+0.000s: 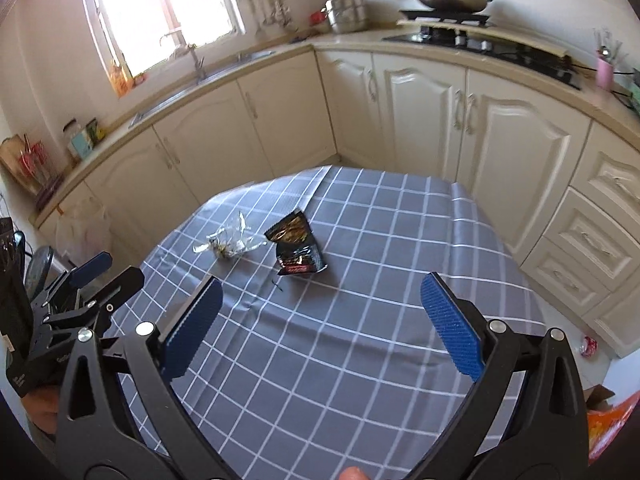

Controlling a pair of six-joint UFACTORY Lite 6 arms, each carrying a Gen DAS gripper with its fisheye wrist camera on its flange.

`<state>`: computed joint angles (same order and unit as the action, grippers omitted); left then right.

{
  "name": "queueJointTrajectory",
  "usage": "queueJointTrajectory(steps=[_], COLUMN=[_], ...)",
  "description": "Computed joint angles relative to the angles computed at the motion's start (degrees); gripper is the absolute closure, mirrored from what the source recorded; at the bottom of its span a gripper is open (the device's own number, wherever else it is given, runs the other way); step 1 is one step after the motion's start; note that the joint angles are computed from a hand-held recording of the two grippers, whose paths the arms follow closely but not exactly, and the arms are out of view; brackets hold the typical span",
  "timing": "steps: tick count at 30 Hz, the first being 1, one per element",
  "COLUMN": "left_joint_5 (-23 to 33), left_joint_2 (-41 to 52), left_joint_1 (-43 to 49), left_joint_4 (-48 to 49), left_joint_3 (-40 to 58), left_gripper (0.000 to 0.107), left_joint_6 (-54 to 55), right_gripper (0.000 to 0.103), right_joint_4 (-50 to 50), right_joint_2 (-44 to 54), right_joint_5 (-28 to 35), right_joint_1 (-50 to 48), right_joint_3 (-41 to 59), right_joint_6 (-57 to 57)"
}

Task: Collect trash
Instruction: 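Grasp the clear plastic bag with the left gripper while the right grasps the dark wrapper, then carry the bag and wrapper to the blue bin and open both grippers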

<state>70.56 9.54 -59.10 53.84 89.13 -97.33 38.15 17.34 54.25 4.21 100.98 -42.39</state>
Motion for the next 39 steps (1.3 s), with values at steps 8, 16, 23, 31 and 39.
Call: queueJointTrajectory(steps=[8,16,23,31,39], left_joint_5=[-7.58,-18.0,-24.42,-26.84,-24.03], left_joint_2=[3.19,10.26,15.22,13.54,9.07], left_joint_1=[9.43,19.17,25.86,24.69,18.1], left_joint_4=[-2.98,-4.59,-15.48,-15.23,-12.43], left_joint_3=[-3.64,-0.39,4.4,1.78,-2.87], left_gripper=[0.012,0.012,0.022,0.061,0.061], left_joint_6=[5.76,15.43,27.08,25.0,16.09], right_gripper=[0.006,0.006,0.013,0.074,0.077], right_joint_4=[-3.87,-9.79,-11.55,-9.46,-0.46], right_joint_2=[12.02,30.18,36.77,27.92,17.46], right_joint_5=[-1.76,1.44,1.06,-5.2,-4.29], right_joint_1=[5.39,9.94,12.6,12.67,6.14], right_joint_3=[8.1,27.47,35.58,21.29,7.04], right_joint_6=[3.94,9.16,8.04,0.43,-5.35])
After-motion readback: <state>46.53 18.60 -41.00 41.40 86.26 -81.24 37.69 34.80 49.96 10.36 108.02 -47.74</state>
